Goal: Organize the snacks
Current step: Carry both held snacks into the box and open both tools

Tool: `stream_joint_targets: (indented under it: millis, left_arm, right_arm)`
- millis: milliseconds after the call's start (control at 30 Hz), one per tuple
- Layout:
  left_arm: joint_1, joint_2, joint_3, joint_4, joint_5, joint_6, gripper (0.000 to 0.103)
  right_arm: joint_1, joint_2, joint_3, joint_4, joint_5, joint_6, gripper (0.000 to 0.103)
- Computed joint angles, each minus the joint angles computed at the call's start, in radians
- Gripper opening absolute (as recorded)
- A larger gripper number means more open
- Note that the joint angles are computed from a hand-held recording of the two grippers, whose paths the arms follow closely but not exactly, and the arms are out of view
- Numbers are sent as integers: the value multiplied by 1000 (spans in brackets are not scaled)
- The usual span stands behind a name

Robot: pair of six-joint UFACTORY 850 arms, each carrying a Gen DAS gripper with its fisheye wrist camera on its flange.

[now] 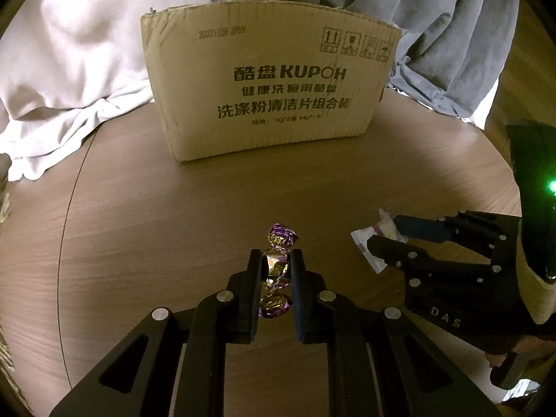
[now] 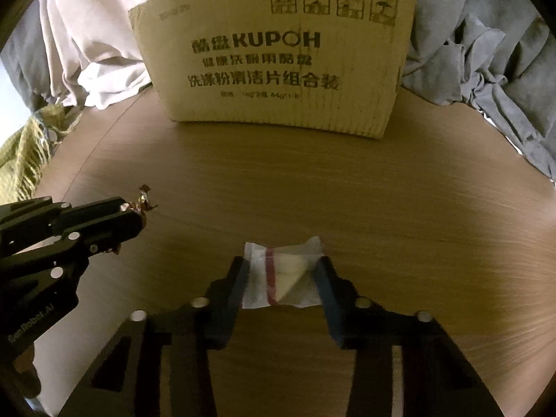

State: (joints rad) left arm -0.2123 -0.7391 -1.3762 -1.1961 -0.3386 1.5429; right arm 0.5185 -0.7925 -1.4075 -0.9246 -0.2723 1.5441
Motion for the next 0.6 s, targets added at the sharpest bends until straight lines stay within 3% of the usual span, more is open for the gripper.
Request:
stream_joint_targets:
  millis: [367, 600]
  left_arm:
    - [0, 34, 29, -107, 0, 116, 17]
    - [7, 76, 53, -217, -24, 199, 17]
  right_arm:
    - [-2, 53, 75, -176, 32, 200, 32]
    - [18, 123, 130, -392, -26, 428, 32]
